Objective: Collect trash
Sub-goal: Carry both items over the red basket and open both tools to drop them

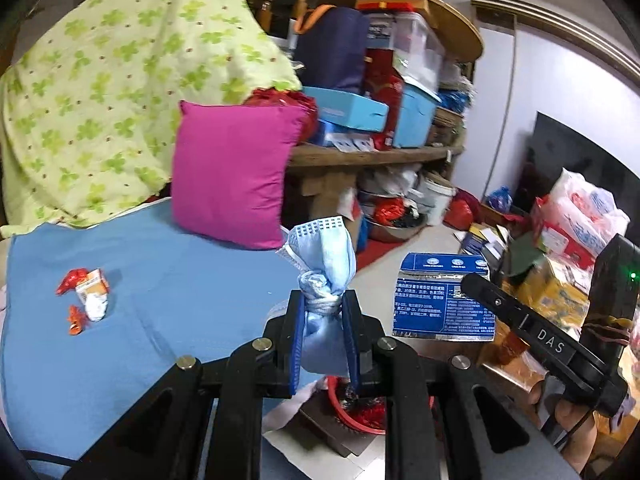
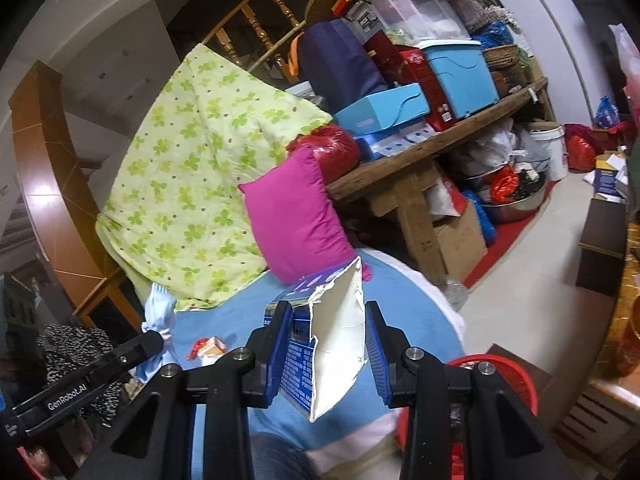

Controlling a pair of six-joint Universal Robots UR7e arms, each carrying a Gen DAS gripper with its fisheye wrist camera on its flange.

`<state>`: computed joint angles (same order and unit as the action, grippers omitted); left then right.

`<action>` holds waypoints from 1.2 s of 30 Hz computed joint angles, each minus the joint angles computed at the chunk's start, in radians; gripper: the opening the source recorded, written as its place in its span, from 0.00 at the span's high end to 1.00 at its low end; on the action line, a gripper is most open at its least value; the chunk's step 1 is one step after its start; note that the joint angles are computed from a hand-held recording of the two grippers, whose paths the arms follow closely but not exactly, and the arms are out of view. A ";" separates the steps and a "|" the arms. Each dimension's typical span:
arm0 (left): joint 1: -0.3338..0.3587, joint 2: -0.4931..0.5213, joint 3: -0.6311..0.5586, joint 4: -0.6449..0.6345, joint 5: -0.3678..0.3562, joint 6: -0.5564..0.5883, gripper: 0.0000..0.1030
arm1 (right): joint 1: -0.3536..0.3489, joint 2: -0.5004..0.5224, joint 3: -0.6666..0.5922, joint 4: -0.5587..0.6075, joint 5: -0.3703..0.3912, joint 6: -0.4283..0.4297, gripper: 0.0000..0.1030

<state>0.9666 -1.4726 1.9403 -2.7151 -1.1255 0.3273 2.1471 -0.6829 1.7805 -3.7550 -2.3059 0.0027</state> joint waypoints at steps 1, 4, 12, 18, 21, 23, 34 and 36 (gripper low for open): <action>0.000 0.005 0.001 0.006 -0.008 0.003 0.81 | -0.001 -0.004 0.009 -0.004 -0.012 -0.001 0.62; 0.005 0.032 -0.002 0.017 -0.033 0.012 0.81 | -0.003 -0.005 0.024 -0.014 -0.071 -0.010 0.62; 0.058 0.157 -0.037 0.060 -0.113 0.008 0.81 | -0.066 -0.010 0.078 0.031 -0.159 0.067 0.62; 0.077 0.251 -0.067 0.085 -0.132 0.043 0.81 | -0.134 -0.020 0.136 0.062 -0.183 0.174 0.62; 0.082 0.305 -0.087 0.108 -0.114 0.049 0.81 | -0.165 -0.022 0.156 0.081 -0.188 0.222 0.62; 0.087 0.336 -0.097 0.116 -0.105 0.053 0.81 | -0.187 -0.023 0.169 0.085 -0.181 0.249 0.62; 0.130 0.466 -0.190 0.272 -0.089 0.027 0.80 | -0.266 -0.025 0.201 0.141 -0.142 0.341 0.61; 0.134 0.480 -0.201 0.296 -0.090 0.021 0.80 | -0.282 -0.026 0.210 0.143 -0.122 0.359 0.60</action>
<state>1.1008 -0.9923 1.7391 -2.4191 -1.2152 0.3483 1.8652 -0.7092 1.9908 -3.6120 -2.4274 0.3617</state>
